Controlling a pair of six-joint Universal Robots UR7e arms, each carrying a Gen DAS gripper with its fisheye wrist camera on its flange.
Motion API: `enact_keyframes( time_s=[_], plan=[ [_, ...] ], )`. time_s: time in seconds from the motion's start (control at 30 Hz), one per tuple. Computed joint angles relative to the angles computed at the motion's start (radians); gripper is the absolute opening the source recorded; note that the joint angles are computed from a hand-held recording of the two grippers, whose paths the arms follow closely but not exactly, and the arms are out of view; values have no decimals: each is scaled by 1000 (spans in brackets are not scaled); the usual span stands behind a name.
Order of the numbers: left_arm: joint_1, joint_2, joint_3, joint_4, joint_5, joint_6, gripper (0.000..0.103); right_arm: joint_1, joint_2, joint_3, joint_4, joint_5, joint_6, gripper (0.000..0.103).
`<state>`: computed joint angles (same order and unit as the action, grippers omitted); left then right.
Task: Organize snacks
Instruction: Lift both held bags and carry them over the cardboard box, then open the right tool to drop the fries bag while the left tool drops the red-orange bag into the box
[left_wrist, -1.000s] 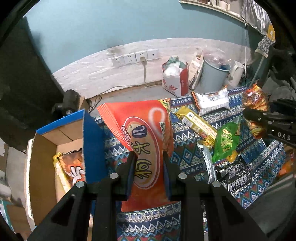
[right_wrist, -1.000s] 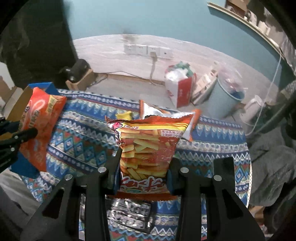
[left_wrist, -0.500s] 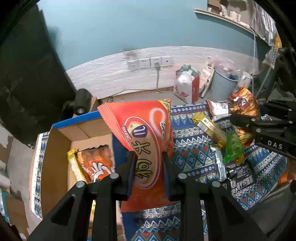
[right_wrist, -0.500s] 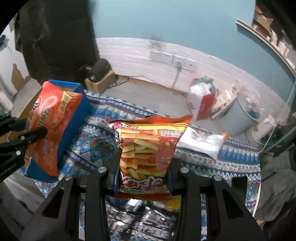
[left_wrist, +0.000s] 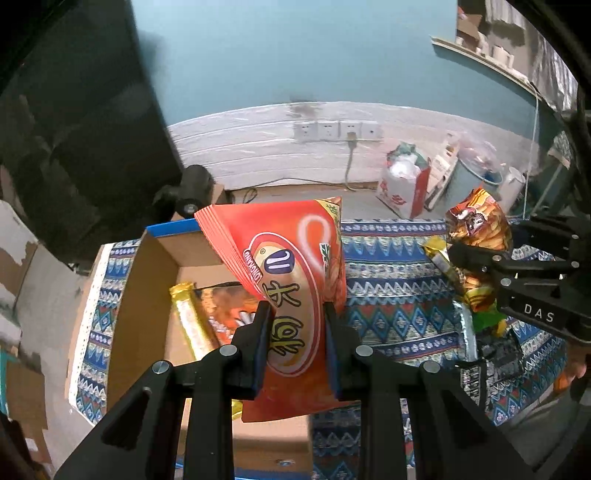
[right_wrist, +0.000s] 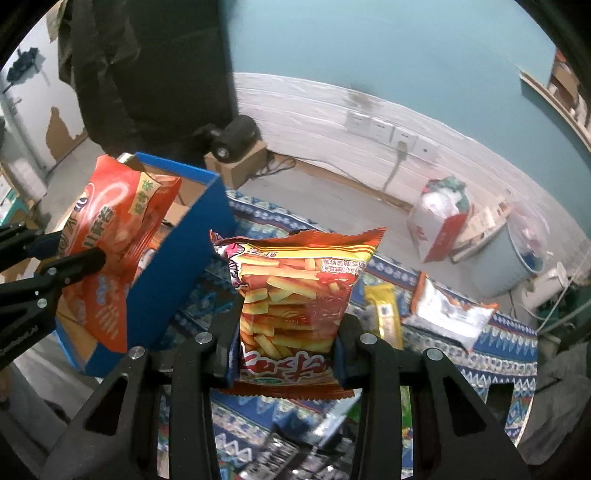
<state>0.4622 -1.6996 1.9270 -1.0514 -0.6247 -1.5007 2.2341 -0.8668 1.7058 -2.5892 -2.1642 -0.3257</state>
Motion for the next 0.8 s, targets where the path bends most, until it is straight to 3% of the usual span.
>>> enact_keyframes(
  time_s=[0.47, 0.6, 0.8],
  plan=[
    [-7, -125, -4, 242, -30, -196, 25, 59, 134, -108, 45, 77, 13, 36],
    [12, -165, -2, 268, -49, -223, 19, 69, 174, -139, 69, 95, 23, 36],
    [35, -200, 3, 305, -83, -265, 19, 86, 223, -179, 96, 116, 31, 36]
  ],
)
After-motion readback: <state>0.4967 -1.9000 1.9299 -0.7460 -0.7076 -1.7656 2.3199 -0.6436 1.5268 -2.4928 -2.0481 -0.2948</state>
